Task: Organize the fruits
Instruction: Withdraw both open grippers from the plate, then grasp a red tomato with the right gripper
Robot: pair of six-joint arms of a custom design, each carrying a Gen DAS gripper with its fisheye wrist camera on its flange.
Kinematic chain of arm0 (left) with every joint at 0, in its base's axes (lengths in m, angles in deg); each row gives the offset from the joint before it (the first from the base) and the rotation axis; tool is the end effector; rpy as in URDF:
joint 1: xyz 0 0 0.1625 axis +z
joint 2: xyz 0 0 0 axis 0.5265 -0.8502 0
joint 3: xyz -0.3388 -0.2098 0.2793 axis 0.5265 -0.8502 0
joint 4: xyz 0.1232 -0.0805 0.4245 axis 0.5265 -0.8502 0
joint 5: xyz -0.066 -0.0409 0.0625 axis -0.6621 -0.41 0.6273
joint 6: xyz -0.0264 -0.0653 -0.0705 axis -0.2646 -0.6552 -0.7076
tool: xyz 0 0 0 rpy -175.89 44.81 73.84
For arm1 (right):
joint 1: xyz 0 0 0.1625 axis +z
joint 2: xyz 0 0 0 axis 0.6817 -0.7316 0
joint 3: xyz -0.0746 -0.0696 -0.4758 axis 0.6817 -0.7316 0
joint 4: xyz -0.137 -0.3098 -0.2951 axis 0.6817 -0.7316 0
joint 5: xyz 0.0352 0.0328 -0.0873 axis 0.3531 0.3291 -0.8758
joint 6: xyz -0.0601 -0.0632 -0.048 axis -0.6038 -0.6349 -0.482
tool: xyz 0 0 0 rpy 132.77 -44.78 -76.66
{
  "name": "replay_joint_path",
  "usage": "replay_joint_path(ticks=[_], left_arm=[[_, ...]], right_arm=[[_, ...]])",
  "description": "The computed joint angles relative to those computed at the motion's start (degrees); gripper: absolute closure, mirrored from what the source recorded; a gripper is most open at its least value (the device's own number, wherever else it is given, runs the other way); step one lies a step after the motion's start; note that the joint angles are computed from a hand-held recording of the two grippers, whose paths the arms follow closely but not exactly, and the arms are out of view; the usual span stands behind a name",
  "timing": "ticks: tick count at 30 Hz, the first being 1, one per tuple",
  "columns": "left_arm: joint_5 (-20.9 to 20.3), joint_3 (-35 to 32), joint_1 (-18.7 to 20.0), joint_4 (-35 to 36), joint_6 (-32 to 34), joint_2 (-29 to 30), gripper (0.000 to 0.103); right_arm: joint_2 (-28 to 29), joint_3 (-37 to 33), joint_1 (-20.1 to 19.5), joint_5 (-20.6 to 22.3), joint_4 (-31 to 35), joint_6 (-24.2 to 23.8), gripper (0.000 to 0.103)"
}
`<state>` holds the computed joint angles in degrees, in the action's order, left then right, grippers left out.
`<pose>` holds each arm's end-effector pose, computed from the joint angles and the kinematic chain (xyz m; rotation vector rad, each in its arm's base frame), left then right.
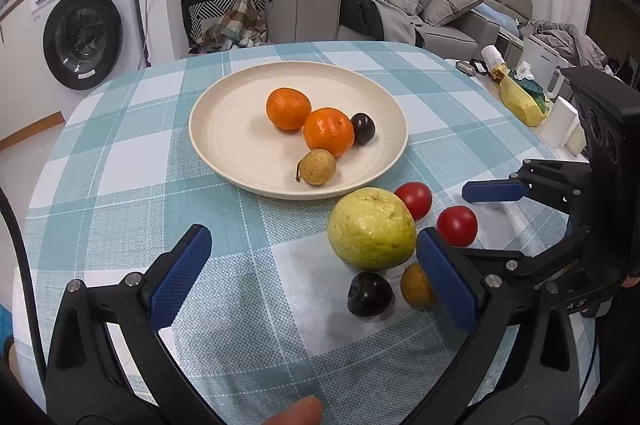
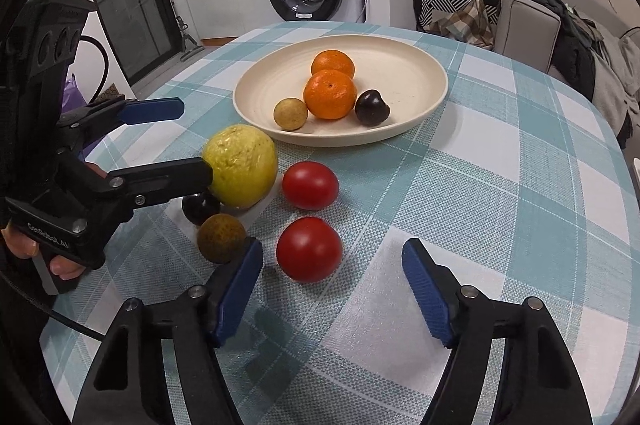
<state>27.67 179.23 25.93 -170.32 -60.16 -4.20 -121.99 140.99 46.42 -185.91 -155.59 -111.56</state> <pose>-0.1373 -0.6143 0.0583 0.2657 2.2578 -0.9831 0.1108 -0.6740 0.0574 1.3706 -2.4876 0.2712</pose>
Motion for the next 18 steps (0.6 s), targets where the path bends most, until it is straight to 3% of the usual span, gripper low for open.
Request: replay_joint_path(ticks=[10, 18], left_arm=[[-1.7, -0.8, 0.7, 2.0, -1.2, 0.4, 0.001], [-2.6, -1.7, 1.1, 3.9, -2.5, 0.8, 0.001]], right_arm=[[-0.6, 0.4, -0.2, 1.3, 1.4, 0.2, 0.061], [-0.8, 1.0, -0.1, 1.6, 1.4, -0.7, 0.070]])
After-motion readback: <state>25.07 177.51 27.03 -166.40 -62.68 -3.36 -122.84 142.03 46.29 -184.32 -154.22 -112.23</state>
